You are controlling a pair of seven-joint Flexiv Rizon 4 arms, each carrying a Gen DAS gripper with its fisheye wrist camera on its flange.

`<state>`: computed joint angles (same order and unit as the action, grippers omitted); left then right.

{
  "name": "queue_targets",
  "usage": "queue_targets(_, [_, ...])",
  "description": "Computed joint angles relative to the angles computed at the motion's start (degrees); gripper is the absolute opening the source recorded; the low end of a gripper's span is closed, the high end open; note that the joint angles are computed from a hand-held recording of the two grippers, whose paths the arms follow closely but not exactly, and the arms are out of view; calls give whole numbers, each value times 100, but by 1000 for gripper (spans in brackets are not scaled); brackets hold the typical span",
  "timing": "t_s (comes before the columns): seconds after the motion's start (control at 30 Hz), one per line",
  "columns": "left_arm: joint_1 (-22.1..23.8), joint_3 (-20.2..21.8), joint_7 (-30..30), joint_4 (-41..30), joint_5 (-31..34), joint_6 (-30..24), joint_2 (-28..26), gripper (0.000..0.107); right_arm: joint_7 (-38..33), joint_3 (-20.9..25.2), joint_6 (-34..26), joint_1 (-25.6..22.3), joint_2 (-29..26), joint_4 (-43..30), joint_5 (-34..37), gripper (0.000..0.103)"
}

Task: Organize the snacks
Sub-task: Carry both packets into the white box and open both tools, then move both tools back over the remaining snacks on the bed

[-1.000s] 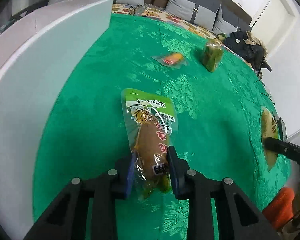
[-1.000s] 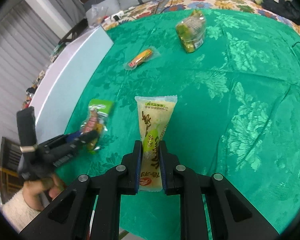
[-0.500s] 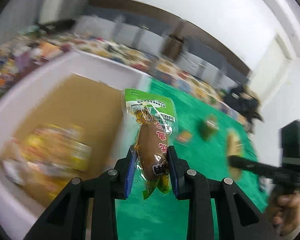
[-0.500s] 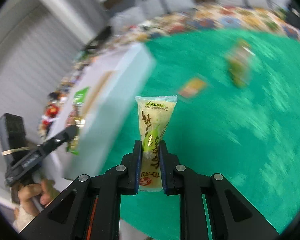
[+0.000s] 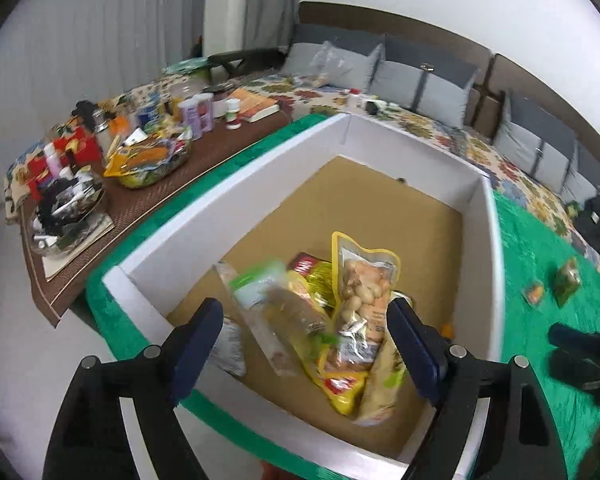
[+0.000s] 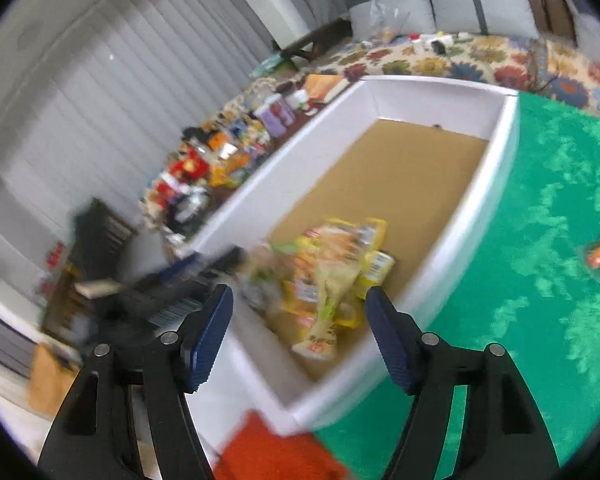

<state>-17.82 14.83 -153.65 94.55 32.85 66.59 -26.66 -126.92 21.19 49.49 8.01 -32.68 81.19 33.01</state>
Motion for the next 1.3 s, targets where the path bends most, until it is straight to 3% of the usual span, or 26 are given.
queue_targets(0.1, [67,-303,321,-118,-168,386,-115,84,-412,-476,1613,145,-38,907,-555,72])
queue_targets(0.17, [110,-535,729,-296,-481,618,-249,86,-228,-996,2421,225,-216,1338,-1040,72])
queue_targets(0.27, [167,-1062,1582,-706,-970,942,-597,97,303,-1806,2985,209,-525,1583,-1524,72])
queue_targets(0.37, [124,-1502,2470,-1408,-1349,781,-1120,100,769,-2378,3468,66,-811,1585,-1723,72])
queue_targets(0.47, [70,-1919,3291,-2262,-1807,362,-1833,100,1253,-2669,3572,-147,-1043,1381,-1816,72])
queue_targets(0.6, [-261,-1943,3861,-3574,-2318,-606,-2774,100,1517,-2393,3511,-682,-1239,1031,-1930,73])
queue_targets(0.83, [-824,-1252,3995,-5290,-2724,-1678,-3899,100,1732,-1640,3334,-1472,-1286,853,-2196,87])
queue_targets(0.93, [-907,-1132,3998,-5746,-2789,-1977,-4218,100,2003,-1718,3413,-1406,-1285,928,-2422,88])
queue_targets(1.07, [-1056,-849,4039,-5705,-2580,-1886,-4295,103,2269,-1659,3508,-1425,-1269,1042,-2681,89])
queue_targets(1.1, [-1050,-908,3984,-5488,-2410,-1559,-4220,103,2316,-1629,3520,-1457,-1276,1049,-2749,89])
queue_targets(1.3, [-1088,-835,3883,-5491,-2378,-1491,-4238,103,2623,-1496,3596,-1607,-1298,1113,-3165,89])
